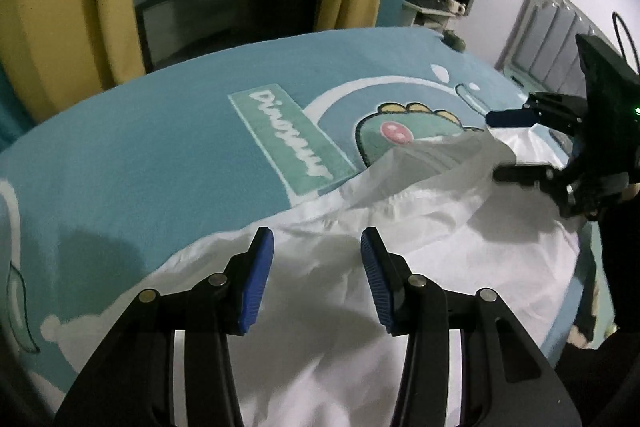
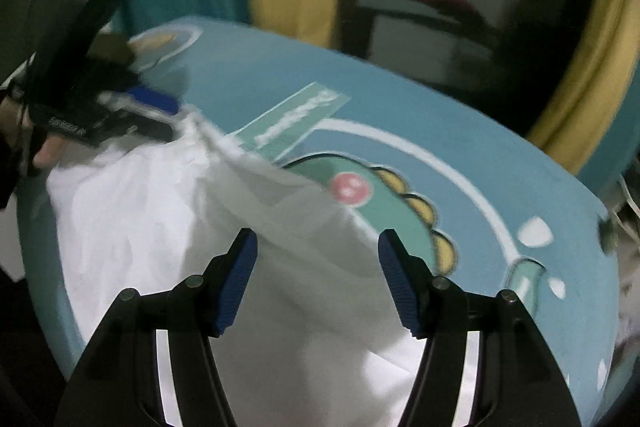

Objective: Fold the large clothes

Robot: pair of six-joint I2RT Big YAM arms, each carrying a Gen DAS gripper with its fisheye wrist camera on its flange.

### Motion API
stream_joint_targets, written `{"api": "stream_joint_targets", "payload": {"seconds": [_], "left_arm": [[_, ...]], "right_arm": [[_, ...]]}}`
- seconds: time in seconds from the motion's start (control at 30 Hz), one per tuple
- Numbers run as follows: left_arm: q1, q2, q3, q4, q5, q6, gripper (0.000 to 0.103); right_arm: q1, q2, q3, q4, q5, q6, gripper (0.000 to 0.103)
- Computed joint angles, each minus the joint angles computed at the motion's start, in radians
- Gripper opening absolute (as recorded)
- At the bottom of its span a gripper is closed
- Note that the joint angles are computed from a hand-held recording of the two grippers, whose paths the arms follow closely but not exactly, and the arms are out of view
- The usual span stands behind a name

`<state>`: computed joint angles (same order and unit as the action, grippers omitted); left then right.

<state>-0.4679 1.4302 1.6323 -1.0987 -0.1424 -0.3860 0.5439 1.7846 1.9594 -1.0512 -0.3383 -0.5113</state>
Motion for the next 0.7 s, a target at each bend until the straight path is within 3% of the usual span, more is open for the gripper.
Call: {"api": "stream_joint_targets", "payload": {"seconds": [0.03, 0.07, 0.1, 0.17, 0.2, 0.37, 0.47, 0.53, 0.63, 0.67, 0.7], "left_arm": [[0.002, 0.011, 0.01, -0.006, 0.001, 0.006, 0.048], [0.005, 0.019, 0.016, -0.008, 0.003, 0.009, 0.048], [0.009, 0.024, 0.019, -0.009, 0.008, 0.01, 0.048], [0.018, 0.035, 0.023, -0.012, 0.024, 0.009, 0.048], [0.02, 0.039, 0.026, -0.013, 0.027, 0.006, 0.048], [0.039, 0.055, 0.046, -0.04, -0.037, -0.042, 0.048], [0.056, 0.038, 0.038, -0.045, -0.075, -0.075, 0.048], [0.066, 0.02, 0.027, -0.054, -0.1, -0.09, 0.048], [0.077, -0.012, 0.003, -0.085, -0.138, -0.101, 0.048], [0.082, -0.024, -0.009, -0.098, -0.143, -0.1, 0.048], [0.084, -0.03, -0.015, -0.11, -0.145, -0.099, 0.048]], "right_arm": [[0.005, 0.013, 0.018, -0.032, -0.002, -0.023, 0.062], [0.011, 0.031, 0.04, -0.067, 0.004, -0.042, 0.048], [0.015, 0.042, 0.051, -0.081, 0.013, -0.046, 0.022], [0.02, 0.049, 0.051, -0.073, 0.041, -0.037, 0.004], [0.018, 0.045, 0.043, -0.053, 0.046, -0.026, 0.003], [0.0, 0.06, 0.081, 0.03, 0.066, 0.093, 0.002], [-0.001, 0.127, 0.172, 0.024, 0.117, 0.15, 0.002], [0.008, 0.183, 0.244, -0.021, 0.171, 0.165, 0.003], [0.017, 0.206, 0.261, -0.044, 0.223, 0.156, 0.007], [0.017, 0.194, 0.241, -0.033, 0.23, 0.152, 0.02], [0.011, 0.172, 0.209, -0.013, 0.233, 0.152, 0.044]]}}
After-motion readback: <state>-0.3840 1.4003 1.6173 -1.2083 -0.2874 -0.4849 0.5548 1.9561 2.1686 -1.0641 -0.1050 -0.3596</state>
